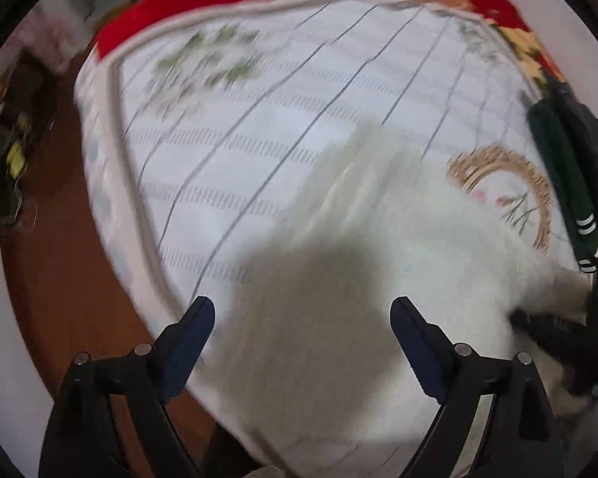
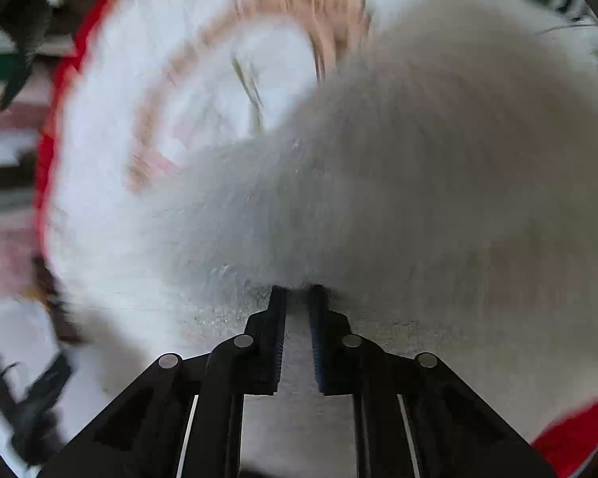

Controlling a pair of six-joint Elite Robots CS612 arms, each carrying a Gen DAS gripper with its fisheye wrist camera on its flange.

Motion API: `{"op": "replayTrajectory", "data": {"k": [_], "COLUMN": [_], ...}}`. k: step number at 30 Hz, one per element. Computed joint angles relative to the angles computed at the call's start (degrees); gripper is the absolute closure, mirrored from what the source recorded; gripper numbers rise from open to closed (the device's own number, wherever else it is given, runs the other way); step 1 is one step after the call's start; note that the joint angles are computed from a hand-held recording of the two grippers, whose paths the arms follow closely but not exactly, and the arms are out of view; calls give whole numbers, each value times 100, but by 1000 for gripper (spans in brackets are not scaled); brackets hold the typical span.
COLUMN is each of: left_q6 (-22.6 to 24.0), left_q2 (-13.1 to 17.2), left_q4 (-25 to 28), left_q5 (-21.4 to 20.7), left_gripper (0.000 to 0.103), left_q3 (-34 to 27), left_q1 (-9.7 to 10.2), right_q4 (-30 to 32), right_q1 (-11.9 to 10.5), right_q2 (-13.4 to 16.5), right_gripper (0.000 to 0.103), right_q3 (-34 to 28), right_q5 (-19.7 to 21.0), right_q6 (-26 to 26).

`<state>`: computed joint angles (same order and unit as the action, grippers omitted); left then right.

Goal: Fold large clothes

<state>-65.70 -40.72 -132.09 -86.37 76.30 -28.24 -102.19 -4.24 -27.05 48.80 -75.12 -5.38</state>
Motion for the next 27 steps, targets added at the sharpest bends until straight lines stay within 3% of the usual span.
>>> {"op": "replayTrajectory", "data": {"k": [4,8,10,11,12,14,17,18,23,25,26,27], "left_q6": [-750,-1737,-2386,-2602,-2842,-3110,-2802,-2517,-1708,-1349,-1224,-1178], "left_q2": [-203,-149,18,82,131,121,154,181,387,505,562,600], "left_q4": [-205,-1287,-2046,-2305,-2471,-2553,-2288,-2245,-2537,-2705,-2595,-2567], "left_q5": [-266,-1034,-1328,-1338,-1220,-709,-73,133,506,407,358,278], "left_gripper": [13,13,13,14,18,41,74,79,80,79,79,76], "left_q3": [460,892,1050,1089,1111,1119,868,747,352,233,145,115], "left_q1": [-121,-114,-81,-74,-73,-98,-80,-55,136,221,251,268], "right_q4": [339,65,-77,-209,-341,-579,-464,-287,-242,-262,-121,48], "right_q1": [71,-43,-147,-198,-229,-269,-320,-320,-228,-180,-136,-74], "right_q2": [91,-191,-342,-427,-497,-619,-693,-672,-636,-546,-421,-293], "right_gripper": [92,83,56,51,47,47,47,47,51,71,72,80], "right_q3": [-349,65,351,522,655,888,1013,947,820,691,526,365], "right_q5": [-193,355,837,1030,1102,1100,1003,947,675,505,369,121], "right_q6": [11,145,364,515,641,780,851,844,460,284,178,112]}}
